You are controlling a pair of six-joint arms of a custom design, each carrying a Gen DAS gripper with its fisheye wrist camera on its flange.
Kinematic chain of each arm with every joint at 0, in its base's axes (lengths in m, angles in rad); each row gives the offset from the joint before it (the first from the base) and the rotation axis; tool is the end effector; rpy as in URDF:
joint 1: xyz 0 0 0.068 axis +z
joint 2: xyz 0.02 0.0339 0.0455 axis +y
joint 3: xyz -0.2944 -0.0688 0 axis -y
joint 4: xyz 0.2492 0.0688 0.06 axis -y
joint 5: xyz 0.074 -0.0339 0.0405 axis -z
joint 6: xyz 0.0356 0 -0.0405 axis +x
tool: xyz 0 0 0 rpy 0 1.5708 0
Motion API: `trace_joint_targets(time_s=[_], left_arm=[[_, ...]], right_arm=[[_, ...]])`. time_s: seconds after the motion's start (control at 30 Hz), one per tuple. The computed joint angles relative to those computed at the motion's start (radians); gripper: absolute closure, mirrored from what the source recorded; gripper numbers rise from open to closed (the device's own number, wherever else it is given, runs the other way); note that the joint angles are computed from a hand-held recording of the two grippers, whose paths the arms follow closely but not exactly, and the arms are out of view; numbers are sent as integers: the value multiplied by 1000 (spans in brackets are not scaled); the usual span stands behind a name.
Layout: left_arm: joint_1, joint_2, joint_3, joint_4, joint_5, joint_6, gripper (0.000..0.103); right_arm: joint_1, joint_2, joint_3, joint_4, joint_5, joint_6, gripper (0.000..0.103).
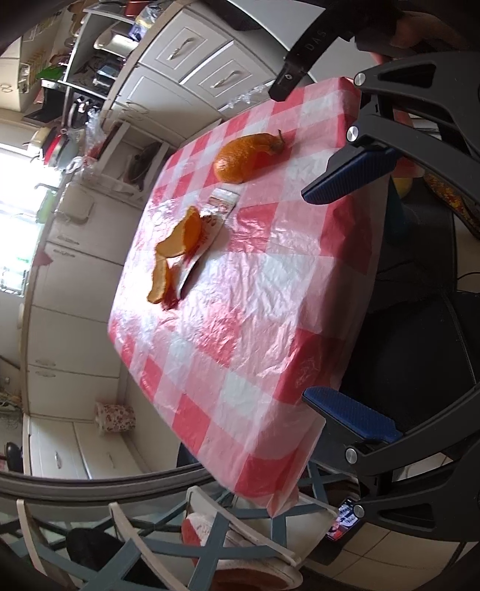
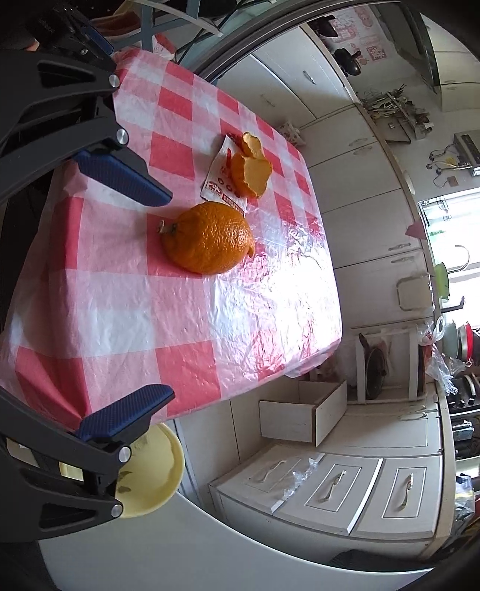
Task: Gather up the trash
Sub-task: 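Move both tools back over the table toward the whole orange, then grasp the large orange peel with the left tool while the right tool grasps the whole orange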
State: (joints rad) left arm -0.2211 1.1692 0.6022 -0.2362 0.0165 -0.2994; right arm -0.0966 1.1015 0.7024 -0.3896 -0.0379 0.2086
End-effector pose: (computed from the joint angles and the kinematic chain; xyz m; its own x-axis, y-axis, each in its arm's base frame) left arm 0.2179 -0.0496 0.2224 -0.7388 -0.1362 -0.6600 0.0131 0.9763 -0.2162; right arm 0.2161 -0.0196 0.2568 -0.6764 0.2735 -0.6839 0.2145 0.9614 0.1722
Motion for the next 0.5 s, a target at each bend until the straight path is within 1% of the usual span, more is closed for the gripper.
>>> trace_joint_targets(time_s=[0.2, 0.27, 0.37, 0.5], left_arm=[[-30, 13, 4, 4, -31, 7, 8], [-28, 12, 6, 5, -26, 11, 8], [-8, 7, 17, -8, 4, 14, 8], [-2, 0, 42, 5, 5, 44, 8]], right_arm=[[0, 9, -4, 12, -24, -8, 10], [11, 8, -4, 11, -30, -17, 10], [42, 9, 5, 12, -30, -43, 10], [79, 27, 14, 26, -26, -83, 10]])
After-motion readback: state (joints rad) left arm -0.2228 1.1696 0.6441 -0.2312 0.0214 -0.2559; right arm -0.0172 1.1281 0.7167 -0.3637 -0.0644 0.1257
